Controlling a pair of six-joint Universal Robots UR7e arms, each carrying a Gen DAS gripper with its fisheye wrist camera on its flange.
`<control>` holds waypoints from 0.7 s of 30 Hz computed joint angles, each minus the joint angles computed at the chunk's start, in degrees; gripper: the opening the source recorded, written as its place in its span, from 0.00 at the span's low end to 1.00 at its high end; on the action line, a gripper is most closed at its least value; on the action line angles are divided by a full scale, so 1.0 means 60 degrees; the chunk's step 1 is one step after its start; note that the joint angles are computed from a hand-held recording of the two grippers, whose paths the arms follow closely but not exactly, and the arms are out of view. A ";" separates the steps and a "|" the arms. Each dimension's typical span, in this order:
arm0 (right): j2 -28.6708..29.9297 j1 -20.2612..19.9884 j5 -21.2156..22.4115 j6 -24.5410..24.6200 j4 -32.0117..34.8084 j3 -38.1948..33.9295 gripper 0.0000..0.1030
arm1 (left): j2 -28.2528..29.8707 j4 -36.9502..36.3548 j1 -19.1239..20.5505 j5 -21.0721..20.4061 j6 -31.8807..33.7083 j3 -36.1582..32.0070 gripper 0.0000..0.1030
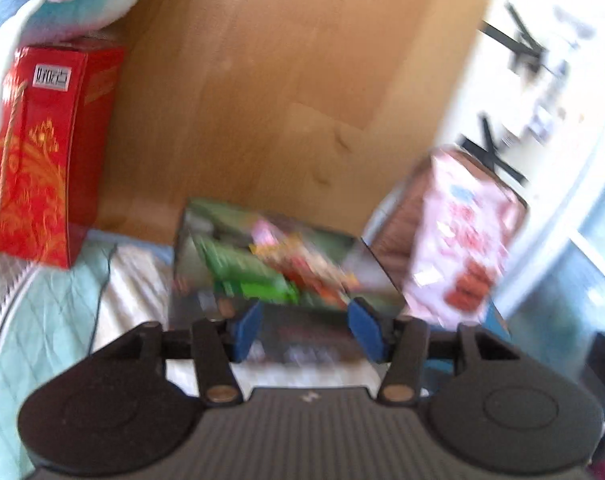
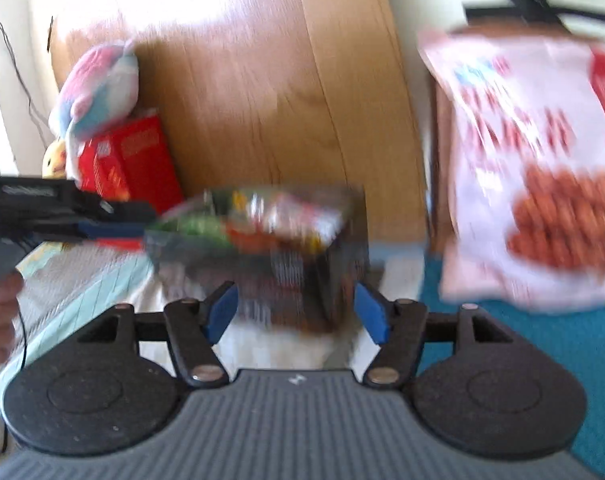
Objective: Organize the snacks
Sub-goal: 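Lower the nut bag into the black box and open the right tool, then grasp the green leaf-print packet with the right tool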
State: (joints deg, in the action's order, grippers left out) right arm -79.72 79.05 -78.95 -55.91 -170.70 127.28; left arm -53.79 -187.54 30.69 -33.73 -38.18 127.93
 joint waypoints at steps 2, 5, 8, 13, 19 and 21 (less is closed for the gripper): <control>-0.0006 -0.0009 -0.0544 -0.0450 -0.0165 0.0286 0.68 | -0.0050 0.0294 -0.0304 -0.0131 -0.0689 0.0352 0.51; 0.0097 0.0095 -0.1346 -0.0781 -0.0002 0.0581 0.64 | -0.0194 0.0506 -0.0806 -0.0312 -0.1750 0.0949 0.51; -0.0302 0.0214 -0.1049 -0.1474 0.0559 0.1033 0.60 | -0.0523 0.1243 -0.1443 -0.0263 -0.2997 0.1576 0.51; -0.1300 0.0582 -0.0712 -0.4442 0.2502 0.1944 0.59 | -0.1684 0.3937 -0.2145 -0.0372 -0.5863 0.2351 0.52; -0.2728 0.0309 -0.0707 -0.2801 0.2818 0.2535 0.67 | -0.2411 0.4922 -0.2521 -0.0737 -0.6990 0.2961 0.55; -0.3291 -0.0176 -0.0495 -0.1628 0.3659 0.2531 0.65 | -0.2176 0.4153 -0.2358 -0.0736 -0.6454 0.3010 0.55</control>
State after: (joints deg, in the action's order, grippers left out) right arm -99.47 78.00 -81.93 -65.68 -148.75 142.46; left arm -66.85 -162.62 16.55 -38.15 -76.91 145.99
